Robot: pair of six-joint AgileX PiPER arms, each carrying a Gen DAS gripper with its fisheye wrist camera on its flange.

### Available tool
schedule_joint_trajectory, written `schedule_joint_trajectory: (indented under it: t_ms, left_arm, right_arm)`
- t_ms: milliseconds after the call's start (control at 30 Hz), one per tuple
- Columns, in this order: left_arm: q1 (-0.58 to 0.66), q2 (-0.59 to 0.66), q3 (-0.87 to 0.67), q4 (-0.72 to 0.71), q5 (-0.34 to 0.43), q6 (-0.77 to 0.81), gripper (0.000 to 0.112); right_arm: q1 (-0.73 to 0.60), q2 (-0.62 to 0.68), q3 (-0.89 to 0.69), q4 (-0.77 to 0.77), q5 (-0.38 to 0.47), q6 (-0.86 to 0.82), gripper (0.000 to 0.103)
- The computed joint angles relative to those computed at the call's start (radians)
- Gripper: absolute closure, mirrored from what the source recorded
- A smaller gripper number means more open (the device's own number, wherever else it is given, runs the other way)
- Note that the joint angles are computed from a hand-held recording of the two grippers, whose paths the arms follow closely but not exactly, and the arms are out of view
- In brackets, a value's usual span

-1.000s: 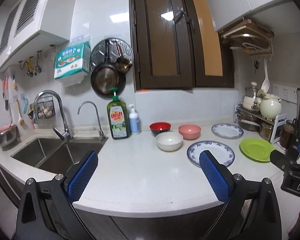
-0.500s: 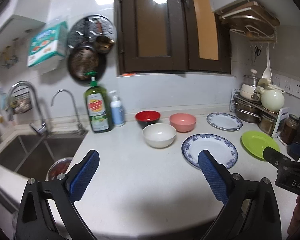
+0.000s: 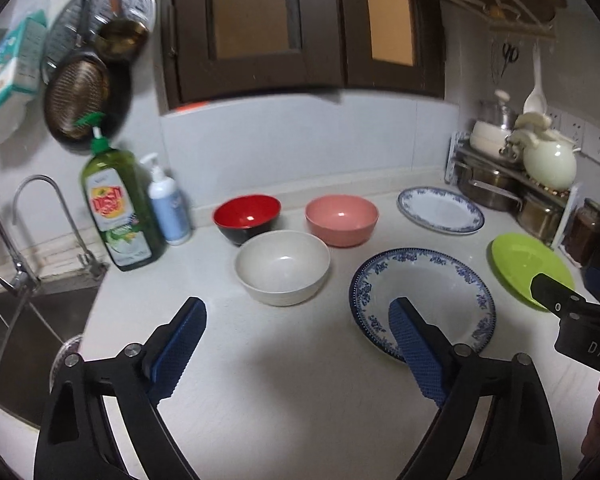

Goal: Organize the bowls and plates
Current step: 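Move both grippers down to the rim of the large blue-and-white plate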

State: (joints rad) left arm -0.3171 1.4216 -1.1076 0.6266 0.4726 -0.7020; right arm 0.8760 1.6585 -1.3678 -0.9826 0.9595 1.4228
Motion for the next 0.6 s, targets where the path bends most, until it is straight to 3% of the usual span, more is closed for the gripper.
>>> schedule_joint_trajectory:
  t_ms: [167,333,600]
  left_arm:
    - [-0.029,0.155,-0.115,0.042,0.038,-0.054,0.023]
    - [-0.032,0.317,-0.259,-0.079,0.094,0.044,0.03]
    - [-0.053,0.516,-0.447,-0.202,0.192,0.138,0.039]
  right_arm:
    - [-0.131,0.087,-0.086,0.101,-0.097,-0.171,0.007]
    - [-0.256,0.182,-0.17,0.243,-0.179,-0.379,0.012]
    - [-0.386,0.321,-0.289,0.497,-0.213,-0.649,0.024]
